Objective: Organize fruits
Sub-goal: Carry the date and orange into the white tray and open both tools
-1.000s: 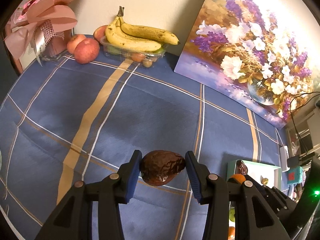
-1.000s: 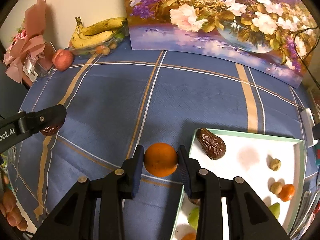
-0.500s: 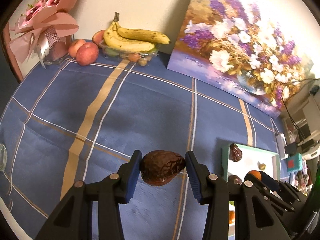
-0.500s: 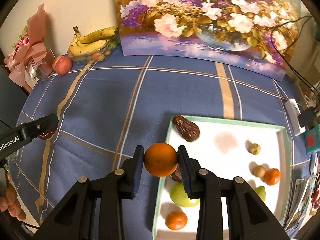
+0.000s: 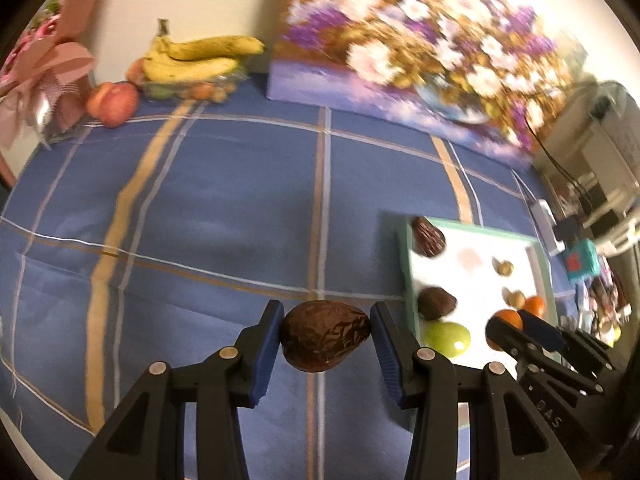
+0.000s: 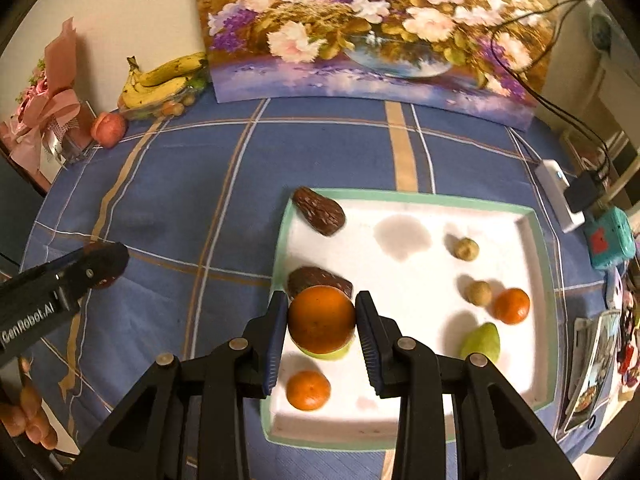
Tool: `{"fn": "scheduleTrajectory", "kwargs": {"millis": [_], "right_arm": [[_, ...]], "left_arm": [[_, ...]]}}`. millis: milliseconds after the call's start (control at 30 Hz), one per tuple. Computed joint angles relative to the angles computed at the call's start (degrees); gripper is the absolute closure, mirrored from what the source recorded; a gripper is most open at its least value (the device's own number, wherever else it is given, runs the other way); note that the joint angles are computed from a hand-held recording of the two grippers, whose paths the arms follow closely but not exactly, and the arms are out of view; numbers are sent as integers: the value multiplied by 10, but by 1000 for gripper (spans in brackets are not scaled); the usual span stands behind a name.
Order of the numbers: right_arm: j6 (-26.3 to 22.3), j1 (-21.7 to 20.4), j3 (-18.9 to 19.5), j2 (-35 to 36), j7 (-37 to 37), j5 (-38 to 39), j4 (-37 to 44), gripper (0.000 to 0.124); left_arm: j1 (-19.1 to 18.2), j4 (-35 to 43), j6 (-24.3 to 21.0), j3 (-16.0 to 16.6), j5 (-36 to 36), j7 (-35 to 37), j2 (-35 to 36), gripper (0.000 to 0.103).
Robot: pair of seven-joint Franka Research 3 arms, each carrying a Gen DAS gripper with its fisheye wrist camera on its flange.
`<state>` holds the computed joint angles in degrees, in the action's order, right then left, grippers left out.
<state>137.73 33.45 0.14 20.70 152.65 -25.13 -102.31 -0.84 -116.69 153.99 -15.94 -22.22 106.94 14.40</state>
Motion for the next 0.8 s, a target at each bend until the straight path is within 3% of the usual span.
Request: {"fn": "scheduleTrajectory", "kwargs": {"millis": [433,800], "right_arm": [[-6,-26,11,-71,46,12,-115,88],[-2,-63,36,-132,80,12,-203,88]], "left_arm": [[-41,-38,-28,-21,-13,79,-29,55],[-80,-59,-43,-17,14,89,-34,56]]}}
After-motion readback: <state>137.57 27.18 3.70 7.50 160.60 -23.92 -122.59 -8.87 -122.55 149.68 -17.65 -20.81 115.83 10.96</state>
